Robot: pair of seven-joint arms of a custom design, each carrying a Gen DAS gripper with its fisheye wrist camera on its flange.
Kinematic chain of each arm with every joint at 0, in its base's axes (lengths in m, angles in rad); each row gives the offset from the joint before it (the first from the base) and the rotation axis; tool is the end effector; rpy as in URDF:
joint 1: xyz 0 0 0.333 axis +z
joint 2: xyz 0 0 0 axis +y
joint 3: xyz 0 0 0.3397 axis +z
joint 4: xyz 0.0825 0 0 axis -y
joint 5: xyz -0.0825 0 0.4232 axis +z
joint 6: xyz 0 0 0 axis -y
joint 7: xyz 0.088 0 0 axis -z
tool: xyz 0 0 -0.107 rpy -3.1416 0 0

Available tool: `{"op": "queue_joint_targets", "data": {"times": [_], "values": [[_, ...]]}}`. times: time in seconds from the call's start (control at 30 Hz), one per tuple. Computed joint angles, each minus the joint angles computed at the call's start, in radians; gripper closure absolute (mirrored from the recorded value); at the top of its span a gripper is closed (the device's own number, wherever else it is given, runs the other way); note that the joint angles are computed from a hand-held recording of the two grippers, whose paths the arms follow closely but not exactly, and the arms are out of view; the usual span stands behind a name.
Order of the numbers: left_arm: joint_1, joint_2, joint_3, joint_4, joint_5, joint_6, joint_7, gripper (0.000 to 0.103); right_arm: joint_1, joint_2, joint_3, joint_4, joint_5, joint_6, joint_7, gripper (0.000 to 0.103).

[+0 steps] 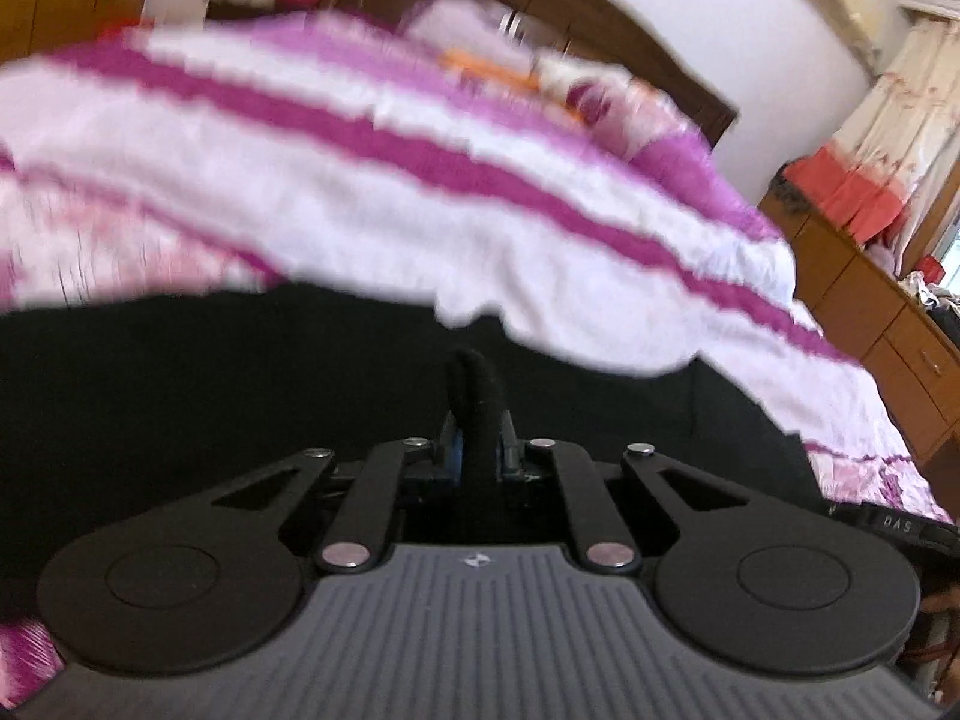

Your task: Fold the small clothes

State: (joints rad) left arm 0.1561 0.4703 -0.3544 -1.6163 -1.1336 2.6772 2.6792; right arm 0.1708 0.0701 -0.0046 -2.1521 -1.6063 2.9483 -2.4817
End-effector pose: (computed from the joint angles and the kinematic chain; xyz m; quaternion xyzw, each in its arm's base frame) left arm 0.7550 -0.0812 0.4199 -0.5143 0.7029 -0.4848 0.0794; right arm 0.5692 0.1622 0.3993 -0.4339 0.7788 -0.2492 0.3784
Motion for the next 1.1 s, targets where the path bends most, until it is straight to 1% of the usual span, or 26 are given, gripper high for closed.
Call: {"op": "queue_joint_targets", "data": {"times": [0.07, 0.1, 0.13, 0.17, 0.2, 0.23, 0.33, 0.37, 0.4, 0.43, 0.47, 0.5, 0.53, 0.57, 0.63, 0.67, 0.7, 0.73, 0.77, 0.8, 0.83, 0.87, 0.97, 1.03, 1.07, 1.1], "values": [[0.008, -0.023, -0.047, -0.027, -0.120, 0.137, 0.161, 0.093, 0.002, -0.002, 0.001, 0.001, -0.030, 0.005, 0.024, 0.043], [0.015, -0.023, -0.081, -0.024, -0.215, 0.207, 0.296, 0.093, 0.003, -0.004, 0.003, -0.001, -0.037, -0.001, 0.031, 0.043], [0.013, -0.017, -0.101, -0.013, -0.300, 0.265, 0.413, 0.093, 0.005, -0.006, 0.005, -0.004, -0.042, -0.008, 0.037, 0.043], [-0.004, -0.011, -0.097, -0.002, -0.332, 0.303, 0.461, 0.093, 0.006, -0.009, 0.007, -0.007, -0.042, -0.013, 0.037, 0.043], [-0.032, -0.006, -0.073, 0.002, -0.304, 0.323, 0.438, 0.093, 0.007, -0.009, 0.009, -0.010, -0.035, -0.019, 0.029, 0.043], [-0.064, 0.001, -0.041, 0.004, -0.241, 0.333, 0.374, 0.093, 0.008, -0.008, 0.010, -0.011, -0.028, -0.024, 0.016, 0.043], [-0.164, 0.032, 0.075, -0.002, 0.024, 0.335, 0.094, 0.093, 0.015, 0.000, 0.014, -0.010, 0.032, -0.040, -0.078, 0.043], [-0.179, 0.042, 0.099, -0.001, 0.075, 0.328, 0.036, 0.092, 0.017, 0.001, 0.013, -0.010, 0.049, -0.041, -0.105, 0.044], [-0.191, 0.050, 0.121, 0.002, 0.119, 0.309, -0.026, 0.092, 0.019, 0.001, 0.011, -0.009, 0.047, -0.041, -0.107, 0.050], [-0.177, 0.058, 0.113, 0.004, 0.128, 0.296, -0.046, 0.092, 0.023, 0.000, 0.010, -0.009, 0.026, -0.049, -0.080, 0.062], [-0.156, 0.062, 0.092, 0.004, 0.122, 0.295, -0.050, 0.092, 0.023, 0.000, 0.008, -0.007, -0.013, -0.046, -0.032, 0.093], [-0.131, 0.065, 0.067, 0.006, 0.114, 0.288, -0.049, 0.092, 0.025, -0.002, 0.010, -0.006, -0.038, -0.056, 0.005, 0.092], [-0.105, 0.065, 0.040, 0.007, 0.105, 0.278, -0.042, 0.092, 0.035, -0.016, 0.018, -0.015, -0.060, -0.107, 0.041, 0.093], [-0.083, 0.068, 0.015, 0.009, 0.103, 0.268, -0.034, 0.092, 0.048, -0.033, 0.030, -0.027, -0.055, -0.178, 0.039, 0.093], [-0.093, 0.063, 0.028, -0.001, 0.172, 0.268, -0.087, 0.089, 0.069, -0.052, 0.050, -0.041, 0.025, -0.299, -0.033, 0.095], [-0.095, 0.066, 0.030, -0.003, 0.200, 0.276, -0.104, 0.087, 0.076, -0.051, 0.056, -0.039, 0.097, -0.349, -0.096, 0.098], [-0.084, 0.067, 0.018, -0.004, 0.213, 0.279, -0.109, 0.086, 0.080, -0.042, 0.059, -0.033, 0.188, -0.388, -0.183, 0.100], [-0.071, 0.066, 0.006, -0.007, 0.224, 0.274, -0.116, 0.086, 0.079, -0.032, 0.056, -0.030, 0.261, -0.407, -0.251, 0.100], [-0.055, 0.063, -0.006, -0.009, 0.237, 0.264, -0.121, 0.085, 0.072, -0.031, 0.046, -0.039, 0.291, -0.374, -0.266, 0.100], [-0.043, 0.059, -0.013, -0.010, 0.257, 0.253, -0.130, 0.081, 0.064, -0.037, 0.035, -0.051, 0.280, -0.329, -0.249, 0.101], [-0.035, 0.055, -0.015, -0.008, 0.280, 0.245, -0.146, 0.079, 0.059, -0.049, 0.030, -0.060, 0.264, -0.311, -0.238, 0.100], [-0.026, 0.052, -0.020, -0.006, 0.298, 0.242, -0.159, 0.074, 0.056, -0.062, 0.029, -0.068, 0.245, -0.305, -0.228, 0.098], [-0.004, 0.064, -0.033, 0.027, 0.354, 0.256, -0.193, 0.063, 0.042, -0.090, 0.033, -0.066, 0.191, -0.310, -0.215, 0.096], [-0.012, 0.085, -0.022, 0.064, 0.412, 0.265, -0.231, 0.059, 0.029, -0.093, 0.031, -0.051, 0.154, -0.305, -0.205, 0.088], [-0.030, 0.103, -0.001, 0.096, 0.455, 0.265, -0.263, 0.057, 0.022, -0.085, 0.029, -0.038, 0.144, -0.295, -0.209, 0.070], [-0.042, 0.122, 0.014, 0.130, 0.493, 0.249, -0.289, 0.055, 0.016, -0.074, 0.026, -0.019, 0.137, -0.276, -0.224, 0.049]]}}
